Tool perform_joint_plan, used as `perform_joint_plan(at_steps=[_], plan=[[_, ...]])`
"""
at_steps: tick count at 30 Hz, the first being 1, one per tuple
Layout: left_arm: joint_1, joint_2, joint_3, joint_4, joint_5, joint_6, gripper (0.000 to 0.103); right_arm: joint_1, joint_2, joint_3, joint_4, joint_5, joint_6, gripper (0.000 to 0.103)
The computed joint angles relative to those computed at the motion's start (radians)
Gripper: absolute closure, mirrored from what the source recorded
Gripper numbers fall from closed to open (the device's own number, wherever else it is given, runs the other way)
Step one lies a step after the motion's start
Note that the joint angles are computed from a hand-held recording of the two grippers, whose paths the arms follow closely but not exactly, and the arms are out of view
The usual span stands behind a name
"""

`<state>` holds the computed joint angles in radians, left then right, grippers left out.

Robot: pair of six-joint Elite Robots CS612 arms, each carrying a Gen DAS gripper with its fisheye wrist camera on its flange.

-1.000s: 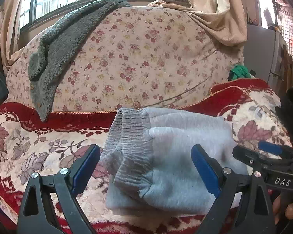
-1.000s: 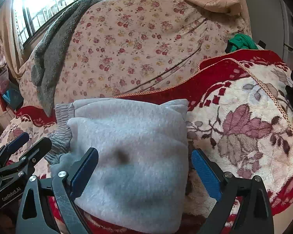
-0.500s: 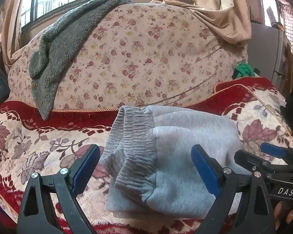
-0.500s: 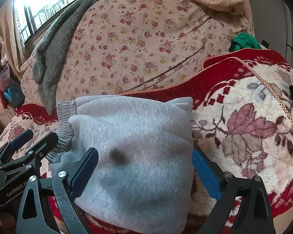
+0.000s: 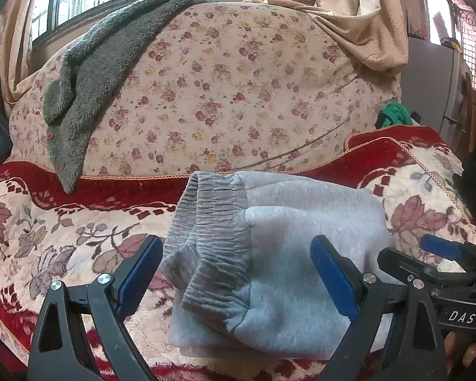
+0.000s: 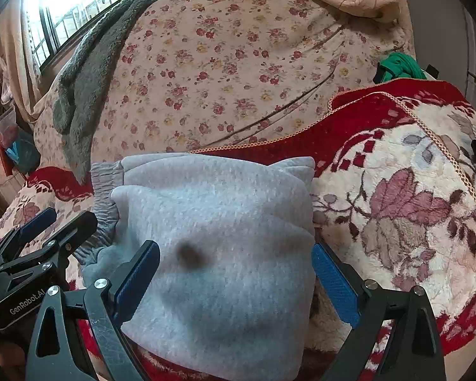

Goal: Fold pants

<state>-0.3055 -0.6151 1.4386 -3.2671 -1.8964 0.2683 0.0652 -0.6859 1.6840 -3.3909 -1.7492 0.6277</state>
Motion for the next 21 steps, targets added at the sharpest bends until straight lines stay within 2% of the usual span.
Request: perform_joint_plan(at_steps=[21], plan=[[-0.006, 0.004, -0.003, 0.016, -0.002, 0.008, 0.009, -0.004, 0.007, -0.007, 0.010, 0.028, -0.004, 0.004]])
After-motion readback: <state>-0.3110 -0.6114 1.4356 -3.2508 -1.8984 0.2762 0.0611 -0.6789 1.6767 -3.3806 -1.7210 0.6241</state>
